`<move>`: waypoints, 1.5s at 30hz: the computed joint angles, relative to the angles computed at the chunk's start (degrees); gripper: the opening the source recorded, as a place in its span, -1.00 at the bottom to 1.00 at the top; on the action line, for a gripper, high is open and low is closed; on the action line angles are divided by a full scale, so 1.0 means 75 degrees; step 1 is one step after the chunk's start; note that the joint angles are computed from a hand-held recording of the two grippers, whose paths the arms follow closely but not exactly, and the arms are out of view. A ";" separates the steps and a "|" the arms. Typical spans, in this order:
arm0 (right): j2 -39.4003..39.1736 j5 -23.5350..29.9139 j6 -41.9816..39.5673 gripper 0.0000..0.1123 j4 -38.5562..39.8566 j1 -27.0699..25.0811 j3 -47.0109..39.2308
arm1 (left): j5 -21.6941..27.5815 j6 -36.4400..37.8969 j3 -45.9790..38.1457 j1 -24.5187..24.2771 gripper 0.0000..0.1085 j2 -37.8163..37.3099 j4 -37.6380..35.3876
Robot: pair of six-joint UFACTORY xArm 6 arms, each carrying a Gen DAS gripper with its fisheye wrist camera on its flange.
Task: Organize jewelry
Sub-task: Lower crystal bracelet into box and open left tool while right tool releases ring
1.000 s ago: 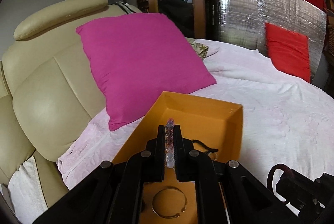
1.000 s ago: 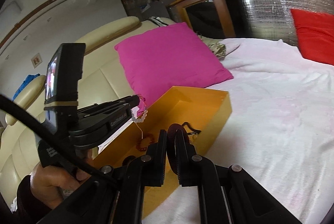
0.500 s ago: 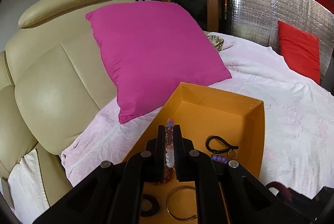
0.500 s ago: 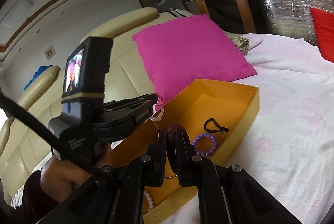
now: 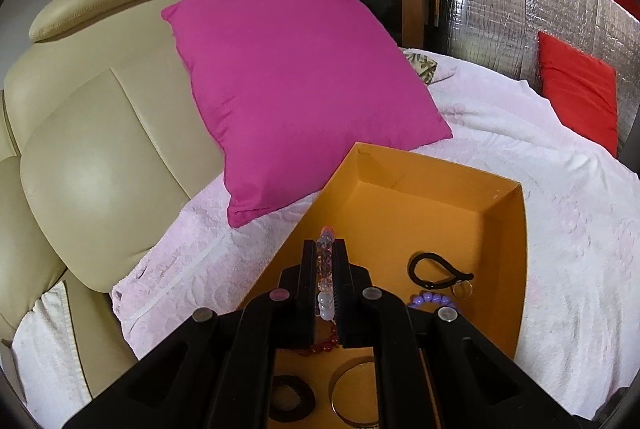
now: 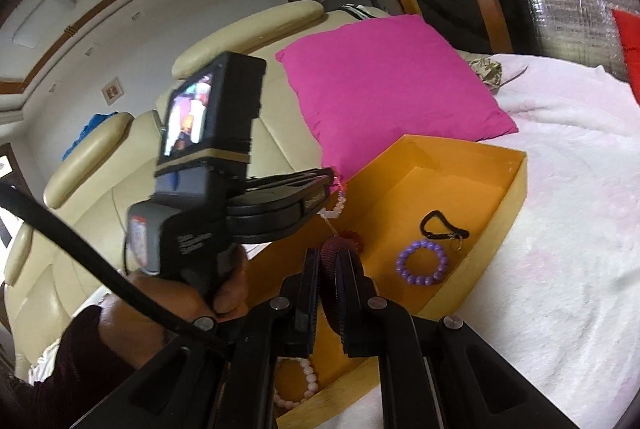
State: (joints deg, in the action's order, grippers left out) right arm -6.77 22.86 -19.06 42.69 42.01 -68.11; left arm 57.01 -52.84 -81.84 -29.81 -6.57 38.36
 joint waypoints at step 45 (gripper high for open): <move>0.0289 0.1002 -0.0904 -0.83 0.1398 -0.0127 -0.0199 | -0.0821 0.1130 -0.0090 0.0508 -0.87 0.0757 -0.0829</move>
